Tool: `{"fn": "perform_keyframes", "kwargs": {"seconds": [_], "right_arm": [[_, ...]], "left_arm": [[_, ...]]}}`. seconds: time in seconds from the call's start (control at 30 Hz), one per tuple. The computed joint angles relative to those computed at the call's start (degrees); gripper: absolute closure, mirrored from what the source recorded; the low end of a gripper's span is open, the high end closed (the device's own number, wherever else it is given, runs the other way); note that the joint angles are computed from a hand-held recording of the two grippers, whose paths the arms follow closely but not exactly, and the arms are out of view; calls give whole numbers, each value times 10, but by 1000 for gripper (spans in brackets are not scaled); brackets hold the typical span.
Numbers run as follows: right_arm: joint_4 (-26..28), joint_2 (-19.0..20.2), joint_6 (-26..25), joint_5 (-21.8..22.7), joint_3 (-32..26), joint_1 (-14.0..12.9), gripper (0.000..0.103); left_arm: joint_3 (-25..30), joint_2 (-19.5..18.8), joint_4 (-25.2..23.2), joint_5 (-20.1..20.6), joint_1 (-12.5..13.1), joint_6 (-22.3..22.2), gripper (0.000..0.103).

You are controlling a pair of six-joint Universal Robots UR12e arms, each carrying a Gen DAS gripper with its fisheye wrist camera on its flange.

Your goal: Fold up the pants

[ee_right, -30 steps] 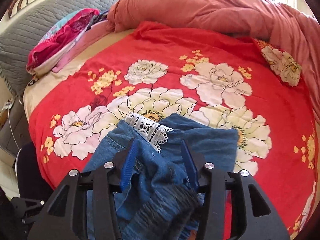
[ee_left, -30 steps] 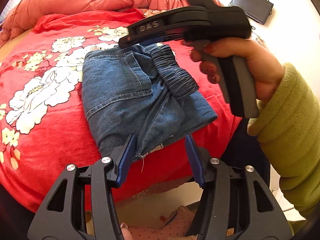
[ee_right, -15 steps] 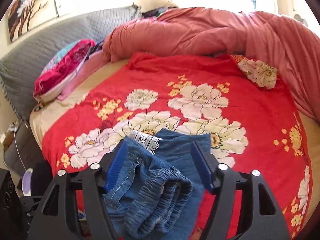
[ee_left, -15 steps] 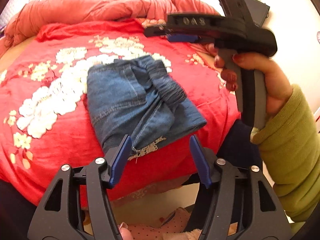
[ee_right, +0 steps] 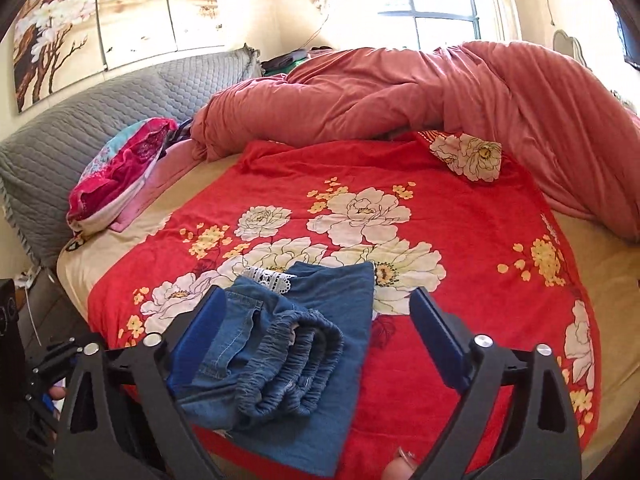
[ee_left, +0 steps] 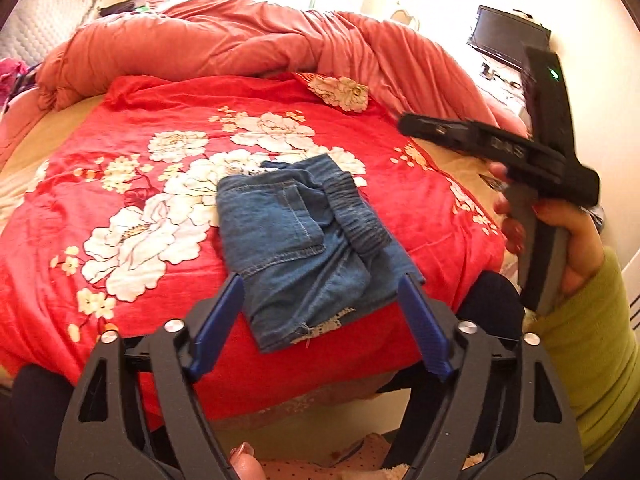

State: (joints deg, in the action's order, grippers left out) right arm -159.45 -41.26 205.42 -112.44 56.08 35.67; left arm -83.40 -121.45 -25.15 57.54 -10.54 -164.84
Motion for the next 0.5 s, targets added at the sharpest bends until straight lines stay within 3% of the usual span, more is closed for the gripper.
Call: {"fn": "perform_keyframes", "kwargs": {"seconds": [0.23, 0.5], "right_arm": [[-18, -8, 15, -11, 25, 4, 10], [4, -15, 44, -31, 43, 3, 10]], "left_arm": [[5, -4, 14, 21, 1, -16, 22], [42, -30, 18, 47, 3, -56, 16]]}}
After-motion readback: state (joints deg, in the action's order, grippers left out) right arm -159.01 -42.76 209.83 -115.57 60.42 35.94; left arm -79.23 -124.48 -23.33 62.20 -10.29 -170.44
